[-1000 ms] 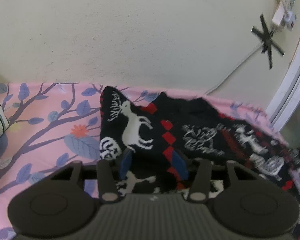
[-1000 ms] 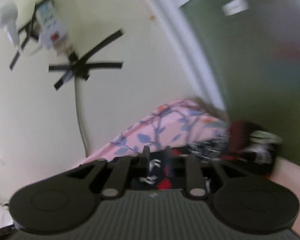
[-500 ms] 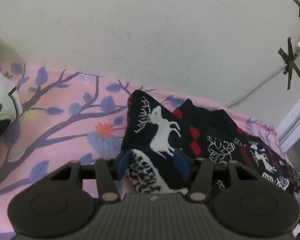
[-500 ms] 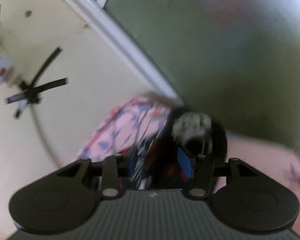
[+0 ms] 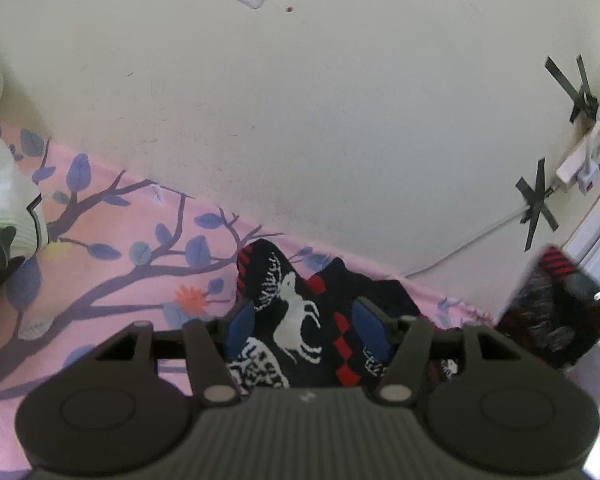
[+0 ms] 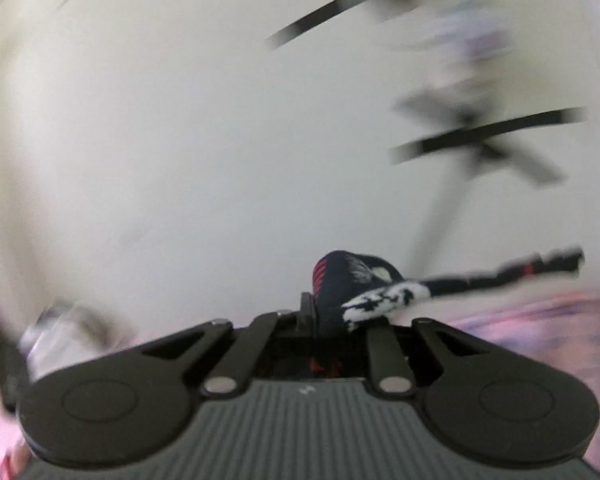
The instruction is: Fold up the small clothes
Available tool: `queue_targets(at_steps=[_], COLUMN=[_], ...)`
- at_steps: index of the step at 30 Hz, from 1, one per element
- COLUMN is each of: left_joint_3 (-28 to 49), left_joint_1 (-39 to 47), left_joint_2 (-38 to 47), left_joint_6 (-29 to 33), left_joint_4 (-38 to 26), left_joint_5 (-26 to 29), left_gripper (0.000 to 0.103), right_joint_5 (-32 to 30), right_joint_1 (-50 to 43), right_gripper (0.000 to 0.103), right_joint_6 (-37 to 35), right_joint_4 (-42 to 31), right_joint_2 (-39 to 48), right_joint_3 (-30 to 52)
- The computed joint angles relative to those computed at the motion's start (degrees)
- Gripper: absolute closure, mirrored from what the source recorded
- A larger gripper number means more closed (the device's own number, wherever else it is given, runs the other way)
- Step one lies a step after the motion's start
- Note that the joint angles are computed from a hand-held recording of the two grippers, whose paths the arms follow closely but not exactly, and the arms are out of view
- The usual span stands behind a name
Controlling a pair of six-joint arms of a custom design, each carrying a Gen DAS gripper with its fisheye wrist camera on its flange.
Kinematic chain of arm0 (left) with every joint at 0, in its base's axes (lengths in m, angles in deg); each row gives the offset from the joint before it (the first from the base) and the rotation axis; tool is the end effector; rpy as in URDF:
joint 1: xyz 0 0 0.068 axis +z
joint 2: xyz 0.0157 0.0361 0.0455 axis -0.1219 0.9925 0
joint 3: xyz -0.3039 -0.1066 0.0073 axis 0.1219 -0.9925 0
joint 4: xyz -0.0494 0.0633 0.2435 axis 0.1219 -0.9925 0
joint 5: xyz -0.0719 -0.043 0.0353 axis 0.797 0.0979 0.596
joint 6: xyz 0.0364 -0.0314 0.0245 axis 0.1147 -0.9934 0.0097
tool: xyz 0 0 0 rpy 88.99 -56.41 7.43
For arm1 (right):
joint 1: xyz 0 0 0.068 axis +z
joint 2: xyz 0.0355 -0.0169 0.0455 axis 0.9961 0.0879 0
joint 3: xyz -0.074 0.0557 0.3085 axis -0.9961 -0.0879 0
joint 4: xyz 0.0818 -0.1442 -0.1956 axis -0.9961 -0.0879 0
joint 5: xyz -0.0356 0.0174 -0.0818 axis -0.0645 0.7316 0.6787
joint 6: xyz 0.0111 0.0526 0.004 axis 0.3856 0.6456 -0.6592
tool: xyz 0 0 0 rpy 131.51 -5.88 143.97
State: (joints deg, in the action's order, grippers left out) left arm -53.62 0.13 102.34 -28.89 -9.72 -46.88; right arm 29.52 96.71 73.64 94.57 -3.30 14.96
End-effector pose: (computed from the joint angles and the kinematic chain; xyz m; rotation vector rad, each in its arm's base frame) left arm 0.3096 0.0146 0.1505 0.0898 2.1686 -0.8454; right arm 0.2430 0.0484 0.2421 0.1275 1.9236 0.2804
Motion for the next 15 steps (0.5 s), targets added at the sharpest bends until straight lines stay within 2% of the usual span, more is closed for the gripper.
queue_targets(at_steps=[2, 4, 6, 7, 8, 10, 13, 15], left_joint_3=[1.53, 2.48, 2.89, 3.04, 3.02, 2.75, 1.99, 1.25], left_joint_1=[0.47, 0.40, 0.38, 0.15, -0.10, -0.90, -2.23, -3.45], left_joint_2=[0.93, 1.69, 2.10, 2.17, 2.07, 1.72, 0.16, -1.56], left_joint_6=[0.14, 0.35, 0.79, 0.98, 1.34, 2.13, 3.46, 4.74], left_joint_4=[-2.39, -3.61, -4.32, -4.53, -4.57, -4.56, -5.62, -6.53], left_joint_5=[0.92, 0.69, 1.01, 1.01, 0.89, 0.22, -0.41, -1.06], left_gripper=[0.046, 0.046, 0.046, 0.046, 0.046, 0.046, 0.046, 0.046], right_joint_5=[4.56, 8.43, 4.07, 6.04, 5.65, 2.20, 3.01, 5.26], right_joint_1=[8.40, 14.21, 14.96, 16.35, 16.55, 14.99, 14.97, 14.15], right_gripper=[0.092, 0.091, 0.087, 0.082, 0.062, 0.061, 0.062, 0.068], right_joint_6=[-5.03, -8.83, -8.34, -9.02, -9.70, -7.62, -6.91, -6.80], right_joint_4=[2.71, -0.04, -0.11, 6.91, 9.13, 9.59, 11.88, 12.33], right_joint_2=[9.09, 18.61, 24.18, 24.87, 24.23, 20.87, 13.66, 8.63], right_joint_3=[1.68, 4.69, 4.41, 0.82, -1.06, -3.85, -10.50, -14.18])
